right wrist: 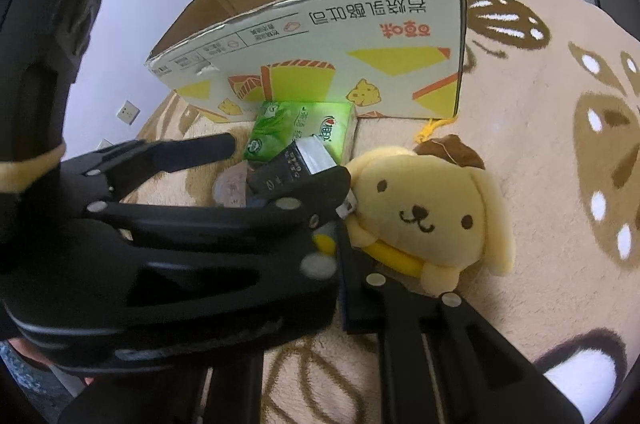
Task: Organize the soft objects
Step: 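Grasp the black tissue pack with the left tool while the right tool grasps the white fluffy chick, then lift the black pack and white chick and carry both over the box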
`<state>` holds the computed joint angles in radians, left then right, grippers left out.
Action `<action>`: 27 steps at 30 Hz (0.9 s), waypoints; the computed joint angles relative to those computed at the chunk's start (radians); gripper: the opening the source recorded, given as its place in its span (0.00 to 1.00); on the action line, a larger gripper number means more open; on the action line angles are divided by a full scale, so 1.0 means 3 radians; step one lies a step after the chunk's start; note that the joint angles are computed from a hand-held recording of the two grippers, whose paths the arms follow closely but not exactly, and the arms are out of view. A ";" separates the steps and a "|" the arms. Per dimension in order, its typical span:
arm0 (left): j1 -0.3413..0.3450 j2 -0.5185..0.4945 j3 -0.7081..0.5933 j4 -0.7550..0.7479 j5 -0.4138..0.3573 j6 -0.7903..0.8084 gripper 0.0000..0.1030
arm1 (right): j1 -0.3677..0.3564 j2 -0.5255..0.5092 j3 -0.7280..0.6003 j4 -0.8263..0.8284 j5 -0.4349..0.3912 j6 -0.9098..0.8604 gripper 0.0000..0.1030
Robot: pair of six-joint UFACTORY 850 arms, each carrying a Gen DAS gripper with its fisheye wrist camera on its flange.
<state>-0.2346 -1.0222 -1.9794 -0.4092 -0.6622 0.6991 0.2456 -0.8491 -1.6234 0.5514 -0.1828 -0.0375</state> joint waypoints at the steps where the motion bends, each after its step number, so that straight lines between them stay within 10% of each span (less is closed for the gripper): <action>1: 0.0001 0.0003 0.0011 -0.0015 0.0003 0.0014 0.72 | 0.0001 -0.0004 -0.0009 -0.0029 -0.0010 0.0028 0.14; 18: 0.0040 -0.0231 -0.0287 0.0019 -0.0382 -0.0320 0.75 | -0.0040 -0.0072 -0.0019 0.0428 -0.0078 -0.0363 0.14; 27: 0.0060 -0.0159 -0.0259 0.0087 -0.0362 -0.0361 0.68 | 0.0015 -0.0022 0.0009 -0.0264 0.0006 0.0268 0.14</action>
<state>-0.2167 -1.0699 -2.0571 -0.3832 -0.7708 0.5909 0.2502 -0.8556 -1.6206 0.4723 -0.1809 0.0428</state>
